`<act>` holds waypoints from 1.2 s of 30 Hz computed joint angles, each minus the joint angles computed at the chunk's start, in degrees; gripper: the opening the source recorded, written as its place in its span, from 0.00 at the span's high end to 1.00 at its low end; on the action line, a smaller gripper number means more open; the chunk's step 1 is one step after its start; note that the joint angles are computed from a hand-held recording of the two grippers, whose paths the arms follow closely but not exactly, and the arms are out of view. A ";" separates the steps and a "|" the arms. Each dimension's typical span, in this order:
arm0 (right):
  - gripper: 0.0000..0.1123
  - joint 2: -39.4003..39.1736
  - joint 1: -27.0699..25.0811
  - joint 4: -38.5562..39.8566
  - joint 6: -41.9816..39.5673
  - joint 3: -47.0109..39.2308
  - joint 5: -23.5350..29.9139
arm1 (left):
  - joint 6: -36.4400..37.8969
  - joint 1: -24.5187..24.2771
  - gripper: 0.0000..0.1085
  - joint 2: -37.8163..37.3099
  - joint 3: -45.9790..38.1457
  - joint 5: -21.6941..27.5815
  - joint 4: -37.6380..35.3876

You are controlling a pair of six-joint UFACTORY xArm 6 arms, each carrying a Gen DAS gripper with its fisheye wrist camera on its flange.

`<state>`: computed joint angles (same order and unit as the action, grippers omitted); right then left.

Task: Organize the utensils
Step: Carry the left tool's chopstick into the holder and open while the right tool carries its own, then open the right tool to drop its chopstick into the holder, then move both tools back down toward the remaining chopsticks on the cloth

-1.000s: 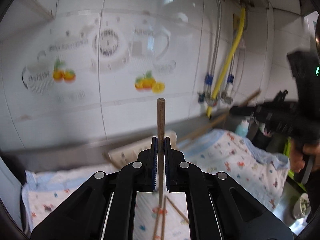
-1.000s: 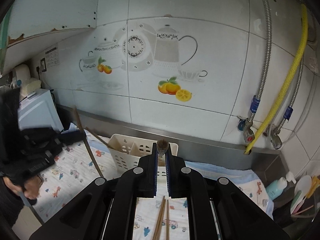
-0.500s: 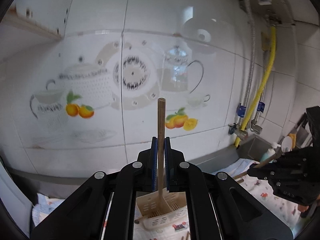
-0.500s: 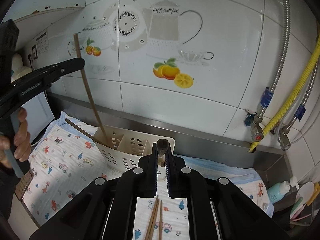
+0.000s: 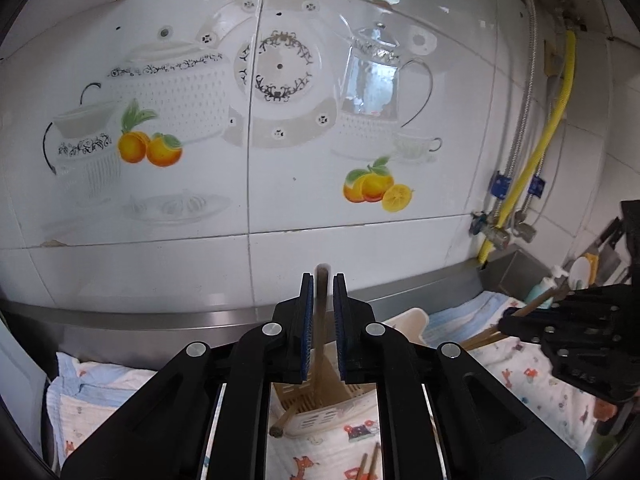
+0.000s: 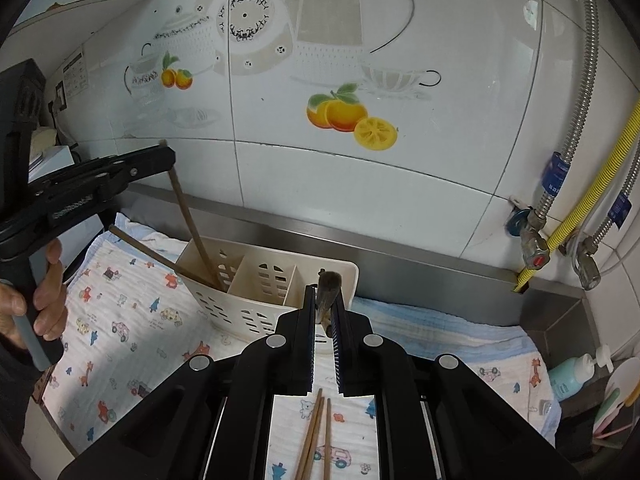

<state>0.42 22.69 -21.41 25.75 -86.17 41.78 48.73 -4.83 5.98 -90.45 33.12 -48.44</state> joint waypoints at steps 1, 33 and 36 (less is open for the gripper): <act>0.93 0.05 -0.02 -0.22 0.14 -0.05 -0.07 | -0.05 0.05 0.75 -0.44 0.42 -0.56 -0.06; 0.66 -32.73 11.87 -22.88 32.59 35.74 -3.18 | 20.83 12.21 0.47 -34.06 43.11 4.86 -12.99; 0.66 -35.87 13.83 -25.28 36.81 40.29 -0.87 | 20.25 13.64 0.47 -34.65 45.91 6.09 -11.90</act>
